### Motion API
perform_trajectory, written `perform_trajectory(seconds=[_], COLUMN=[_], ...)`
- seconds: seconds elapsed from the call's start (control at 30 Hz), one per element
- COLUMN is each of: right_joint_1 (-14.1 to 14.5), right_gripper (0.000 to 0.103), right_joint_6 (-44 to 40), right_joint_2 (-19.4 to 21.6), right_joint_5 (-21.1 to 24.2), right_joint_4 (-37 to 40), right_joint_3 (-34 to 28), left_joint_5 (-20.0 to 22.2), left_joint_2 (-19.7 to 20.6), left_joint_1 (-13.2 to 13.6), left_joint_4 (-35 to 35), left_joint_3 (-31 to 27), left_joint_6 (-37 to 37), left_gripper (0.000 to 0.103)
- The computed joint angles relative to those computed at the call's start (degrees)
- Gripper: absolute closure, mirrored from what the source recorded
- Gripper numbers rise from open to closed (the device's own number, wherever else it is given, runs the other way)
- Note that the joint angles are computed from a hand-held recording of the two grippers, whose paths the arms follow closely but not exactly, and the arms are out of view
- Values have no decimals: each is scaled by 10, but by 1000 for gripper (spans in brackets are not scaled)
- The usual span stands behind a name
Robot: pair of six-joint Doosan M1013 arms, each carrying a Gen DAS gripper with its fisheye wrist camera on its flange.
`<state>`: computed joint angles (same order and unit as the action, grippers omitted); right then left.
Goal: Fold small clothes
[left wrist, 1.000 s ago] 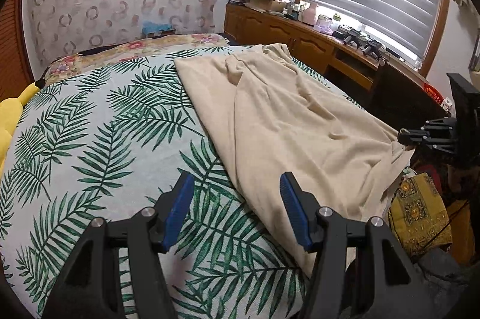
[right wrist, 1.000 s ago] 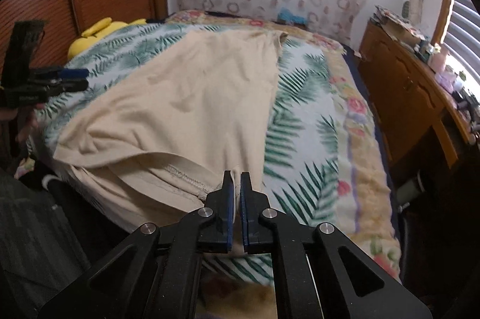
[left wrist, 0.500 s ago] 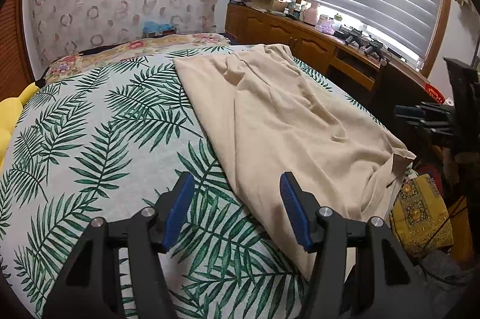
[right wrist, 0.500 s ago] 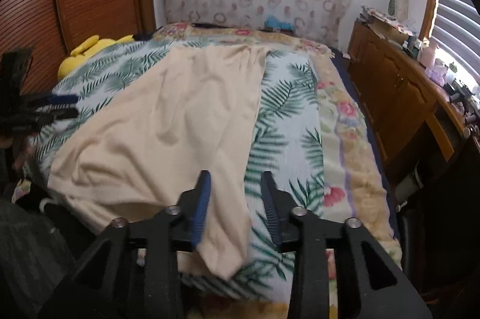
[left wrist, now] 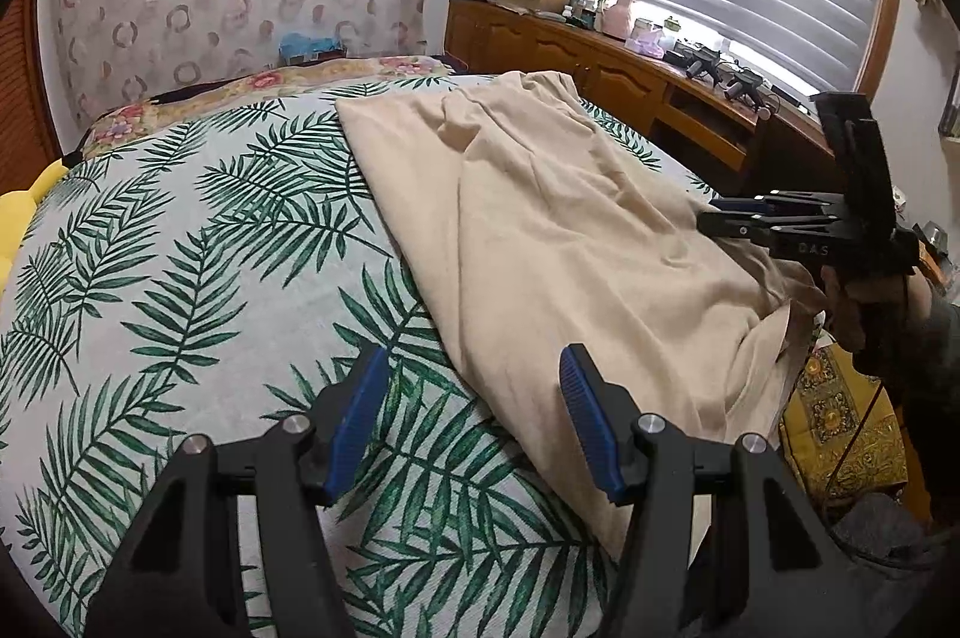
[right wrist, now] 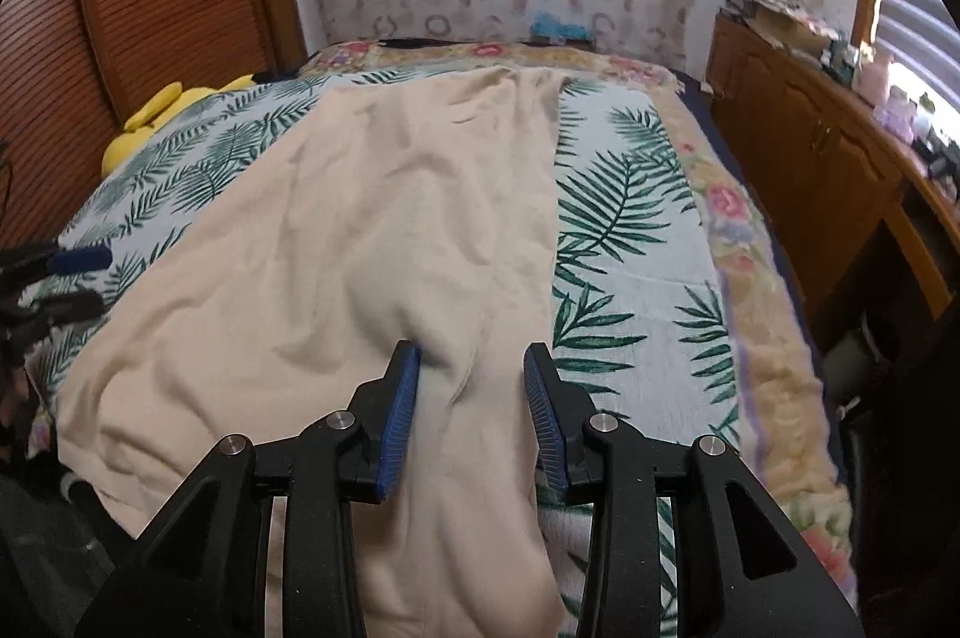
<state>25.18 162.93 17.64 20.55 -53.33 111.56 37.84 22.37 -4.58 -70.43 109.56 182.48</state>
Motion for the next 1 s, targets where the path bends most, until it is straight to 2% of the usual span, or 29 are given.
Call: perform_trajectory(seconds=[0.03,0.1,0.17,0.23,0.27,0.33,0.43,0.5,0.57,0.67,0.73,0.8,1.0], right_joint_1=[-2,-6,-7,0,5,12,14,17,20,21,26,31,43], right_gripper=[69,90,98,100,101,101,101,91,87,72,69,58,55], right_joint_6=[-17,-39,-46,18,43,69,56,49,54,70,80,79,83], right_joint_2=[0,-2,-9,-13,-13,-14,-13,-12,-12,-17,-18,-18,-20], right_joint_5=[-7,-24,-47,-32,-5,38,49,52,56,50,54,61,60], right_joint_4=[18,37,36,-28,-49,-65,-48,-43,-47,-65,-76,-78,-85], right_joint_3=[0,5,13,16,15,12,10,8,7,10,10,9,13], left_joint_5=[0,2,4,3,4,5,5,3,3,3,3,6,21], left_joint_2=[0,1,1,1,0,-1,-1,-2,-3,-5,-6,-7,-9], left_joint_1=[0,0,-1,-2,-2,-1,-2,-2,-3,-3,-4,-4,-7], left_joint_4=[0,1,4,6,6,6,14,14,16,17,18,22,49], left_joint_3=[0,0,0,1,1,2,3,5,6,8,9,10,17], left_joint_6=[0,-2,-3,-3,-1,-1,-6,-5,-6,-5,-5,-6,-21], left_gripper=[45,45,45,45,45,45,45,45,45,45,45,45,45])
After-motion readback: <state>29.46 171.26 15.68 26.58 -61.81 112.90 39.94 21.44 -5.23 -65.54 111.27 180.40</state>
